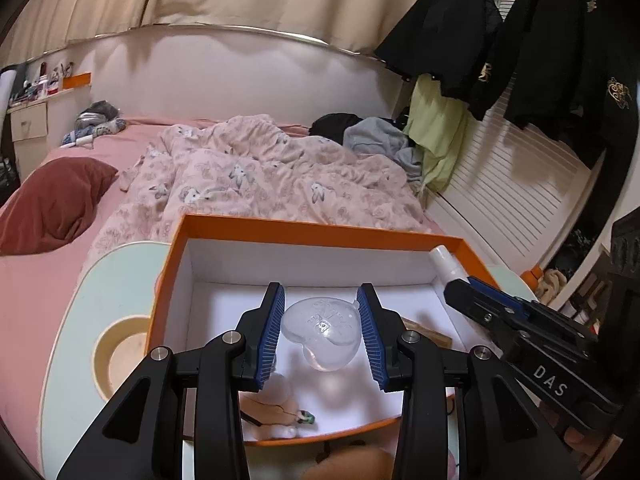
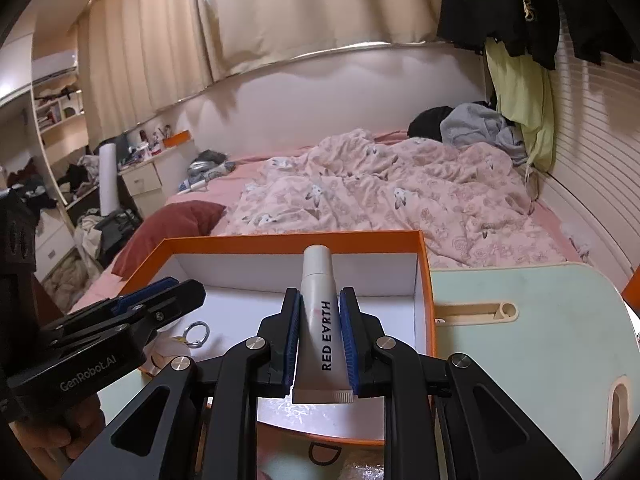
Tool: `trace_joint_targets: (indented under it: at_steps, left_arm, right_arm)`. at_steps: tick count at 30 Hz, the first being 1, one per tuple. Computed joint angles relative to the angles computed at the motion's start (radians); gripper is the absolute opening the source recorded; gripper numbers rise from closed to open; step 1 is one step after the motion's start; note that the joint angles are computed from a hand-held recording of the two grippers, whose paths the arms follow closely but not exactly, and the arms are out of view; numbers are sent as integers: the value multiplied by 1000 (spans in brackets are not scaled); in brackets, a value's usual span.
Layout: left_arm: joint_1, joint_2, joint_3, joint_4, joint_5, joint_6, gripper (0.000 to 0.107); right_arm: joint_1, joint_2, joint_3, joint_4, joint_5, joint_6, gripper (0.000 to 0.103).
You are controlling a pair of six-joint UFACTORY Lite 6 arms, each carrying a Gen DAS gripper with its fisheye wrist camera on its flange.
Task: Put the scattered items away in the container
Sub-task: 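Carry the tube into the orange box and release with the right gripper while the left releases the heart there, then withdraw both open grippers from the box back to the table, then grasp the dark red block with red symbol with the left gripper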
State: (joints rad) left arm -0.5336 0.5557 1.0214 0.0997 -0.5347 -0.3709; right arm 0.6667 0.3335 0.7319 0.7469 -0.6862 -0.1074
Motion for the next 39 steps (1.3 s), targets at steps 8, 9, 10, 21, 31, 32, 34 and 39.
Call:
trace_joint_targets:
  at_steps: [8, 9, 10, 21, 31, 32, 34, 39]
  left_arm:
    - [-37, -4, -12, -100, -15, 99, 50]
    - [-42, -9, -17, -118, -19, 117, 50]
    - [-45, -13, -21, -130, -22, 128, 50]
    - [-138, -227, -228, -269, -92, 320, 51]
    - [-266, -639, -647, -258, -106, 232, 81]
    - [-294, -672, -686, -330, -96, 273, 81]
    - [-333, -707, -739, -437, -77, 330, 81]
    - [-403, -683, -814, -536, -124, 343, 81]
  right_arm:
    - [35, -36, -50, 20, -96, 16, 45]
    - [37, -41, -54, 22, -99, 13, 45]
    - [35, -45, -58, 19, -99, 18, 45]
    - [110, -267, -247, 101, -162, -7, 62]
    - [391, -582, -526, 353, -162, -71, 62]
    - [432, -605, -550, 395, -170, -70, 64]
    - [524, -632, -584, 498, -185, -74, 74]
    - [738, -513, -582, 682, -249, 1, 75]
